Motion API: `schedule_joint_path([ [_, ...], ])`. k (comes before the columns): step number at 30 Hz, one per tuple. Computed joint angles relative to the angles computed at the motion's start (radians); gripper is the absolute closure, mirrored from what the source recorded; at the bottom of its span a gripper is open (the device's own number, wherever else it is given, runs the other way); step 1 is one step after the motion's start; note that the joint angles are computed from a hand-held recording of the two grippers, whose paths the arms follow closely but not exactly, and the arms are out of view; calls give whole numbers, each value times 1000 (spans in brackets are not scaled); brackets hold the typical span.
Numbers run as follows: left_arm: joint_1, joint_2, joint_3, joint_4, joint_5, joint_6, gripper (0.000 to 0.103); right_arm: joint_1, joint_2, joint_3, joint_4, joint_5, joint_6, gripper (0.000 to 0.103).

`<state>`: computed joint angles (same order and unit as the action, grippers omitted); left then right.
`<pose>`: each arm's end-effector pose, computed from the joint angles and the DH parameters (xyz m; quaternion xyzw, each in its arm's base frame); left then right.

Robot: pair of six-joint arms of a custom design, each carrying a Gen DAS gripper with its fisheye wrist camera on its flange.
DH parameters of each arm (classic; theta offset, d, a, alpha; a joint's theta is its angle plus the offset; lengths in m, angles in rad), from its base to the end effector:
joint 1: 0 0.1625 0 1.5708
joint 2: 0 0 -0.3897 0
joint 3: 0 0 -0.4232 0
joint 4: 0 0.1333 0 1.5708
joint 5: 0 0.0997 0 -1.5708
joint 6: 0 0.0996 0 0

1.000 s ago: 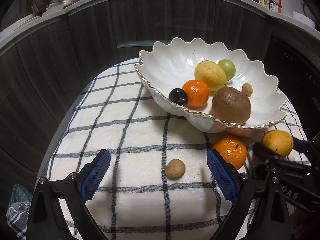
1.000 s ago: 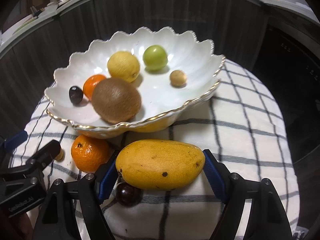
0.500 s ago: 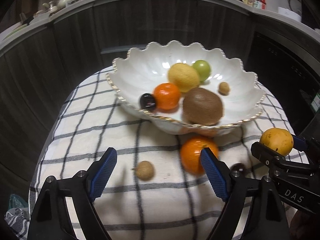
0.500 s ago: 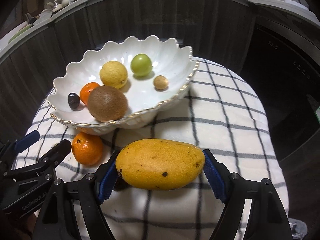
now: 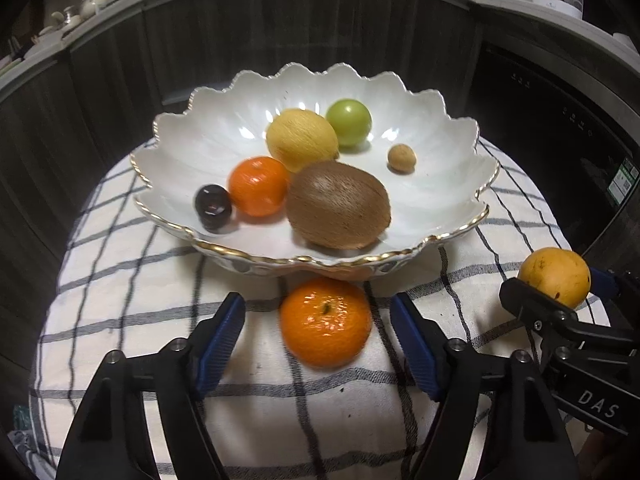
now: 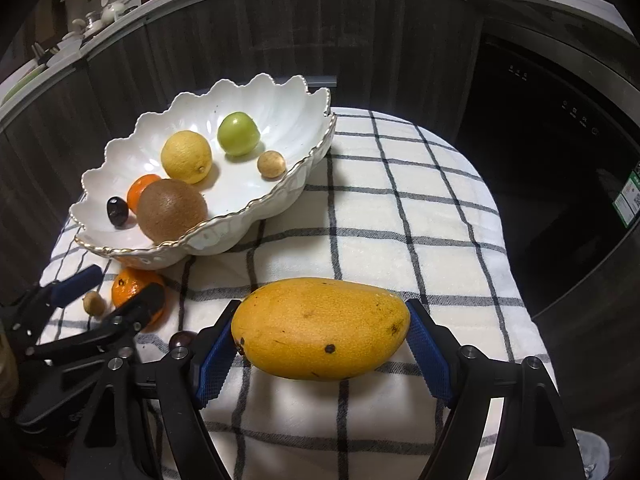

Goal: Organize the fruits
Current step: 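Close the right gripper on the mango while the left gripper grasps the tangerine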

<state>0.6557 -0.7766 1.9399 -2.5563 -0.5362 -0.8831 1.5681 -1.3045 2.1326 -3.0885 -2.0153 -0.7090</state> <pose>-0.2904 -0.4996 -0.0206 0.0577 0.8649 -0.3376 0.3669 0.0891 -0.5231 0.2208 0.2476 -0.8871 0.2368 0.3093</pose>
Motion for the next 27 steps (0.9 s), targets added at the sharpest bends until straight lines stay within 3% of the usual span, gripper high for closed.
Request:
schedule_joint_path([
  [6, 17, 21, -19, -12, -22, 34, 50, -4, 11, -6, -2, -9, -1, 23],
  [11, 19, 22, -23, 4, -20, 33, 55, -3, 11, -5, -5, -11, -2, 23],
  [27, -25, -43, 26, 30, -21, 2, 56, 25, -23, 9, 26, -1, 13, 24],
])
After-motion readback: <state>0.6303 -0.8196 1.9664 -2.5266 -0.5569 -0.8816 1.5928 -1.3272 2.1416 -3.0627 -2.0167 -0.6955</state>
